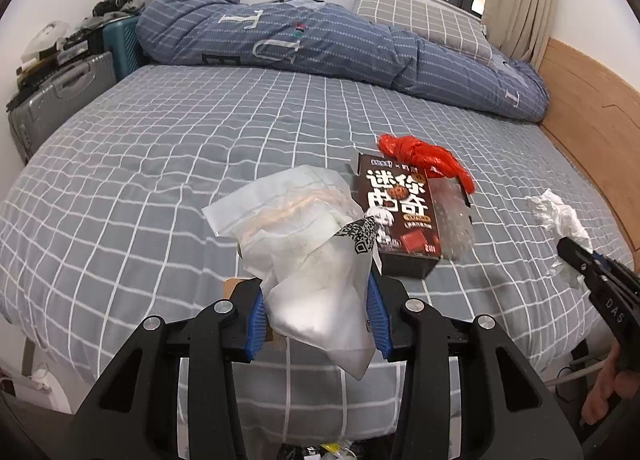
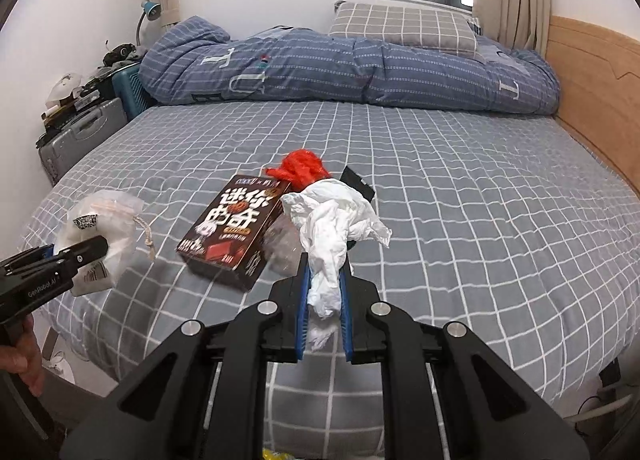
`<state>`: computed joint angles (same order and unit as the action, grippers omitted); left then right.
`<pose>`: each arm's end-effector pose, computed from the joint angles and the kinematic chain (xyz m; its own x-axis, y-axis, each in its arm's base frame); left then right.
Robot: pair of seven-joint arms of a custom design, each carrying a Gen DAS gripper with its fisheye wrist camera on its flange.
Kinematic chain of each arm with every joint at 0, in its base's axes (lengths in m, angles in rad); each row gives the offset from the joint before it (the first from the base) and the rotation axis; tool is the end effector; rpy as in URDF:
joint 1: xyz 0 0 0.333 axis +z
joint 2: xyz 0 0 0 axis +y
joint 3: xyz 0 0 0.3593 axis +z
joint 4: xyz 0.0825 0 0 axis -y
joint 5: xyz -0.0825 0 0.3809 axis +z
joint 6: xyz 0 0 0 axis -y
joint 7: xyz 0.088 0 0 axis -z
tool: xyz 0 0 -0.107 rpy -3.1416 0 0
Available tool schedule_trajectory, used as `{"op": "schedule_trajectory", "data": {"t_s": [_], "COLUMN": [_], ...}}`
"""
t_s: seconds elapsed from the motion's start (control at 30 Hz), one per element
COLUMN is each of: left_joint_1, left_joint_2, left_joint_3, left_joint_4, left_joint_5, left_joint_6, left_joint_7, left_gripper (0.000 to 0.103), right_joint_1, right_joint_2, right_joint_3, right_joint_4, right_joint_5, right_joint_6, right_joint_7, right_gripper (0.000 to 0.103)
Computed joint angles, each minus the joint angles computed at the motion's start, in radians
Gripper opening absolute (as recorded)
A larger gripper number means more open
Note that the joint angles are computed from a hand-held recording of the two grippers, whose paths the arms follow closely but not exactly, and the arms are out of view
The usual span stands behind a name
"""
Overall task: Collect trash
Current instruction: 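Carry the drawstring bag and tissue off the bed over the trash bin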
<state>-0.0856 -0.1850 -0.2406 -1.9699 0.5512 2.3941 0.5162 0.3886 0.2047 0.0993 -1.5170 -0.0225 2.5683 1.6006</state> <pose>0.5091 -0.1807 0.6619 0.3653 -0.9236 0.1162 -0.6334 -0.3381 -0.6961 0.6053 0.3119 0.6880 0.4523 -0.8916 -0.0202 -0.5972 -0.2859 -0.7494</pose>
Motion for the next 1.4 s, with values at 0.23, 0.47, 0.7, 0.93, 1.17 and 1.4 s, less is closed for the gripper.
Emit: {"op": "schedule_trajectory", "data": {"t_s": [0.23,0.47,0.7,0.93,1.17,1.4], "left_joint_1": [-0.01,-0.02,-0.04,-0.06,-0.091,-0.11], "left_joint_2": [-0.05,-0.095,-0.132,-0.175,-0.219,-0.261], "left_joint_3": [-0.021,-0.047,-0.072,-0.097,-0.115,-0.134], "left_joint_4": [-0.041,-0.088,-0.129,-0.176,-0.227,-0.264], "left_joint_5": [-0.006,-0.018,-0.039,-0.07,-0.119,-0.15], "left_joint_6": [0.003,-0.009,-0.037,-0.06,-0.092,-0.125], "left_joint_7": [-0.028,-0.051,-0.065,-0.089,-0.106,-0.123], "left_gripper": [0.041,0.041,0.04,0.04,0.04,0.04], "right_joint_1": [0.001,-0.002,-0.001,0.003,0.015,0.026], "right_joint_2": [-0.07,-0.14,-0.206,-0.278,-0.352,-0.416], "right_joint_3": [0.011,0.019,0.025,0.027,0.031,0.038], "right_joint_4": [-0.093,-0.185,-0.272,-0.364,-0.456,-0.53], "right_joint_5": [0.018,0.047,0.065,0.103,0.125,0.127], "right_joint_6": [0.025,0.046,0.054,0.049,0.039,0.021], "right_joint_7": [-0.018,-0.03,-0.041,-0.063,-0.075,-0.078], "right_gripper": [0.012,0.012,0.012,0.012,0.012,0.012]}}
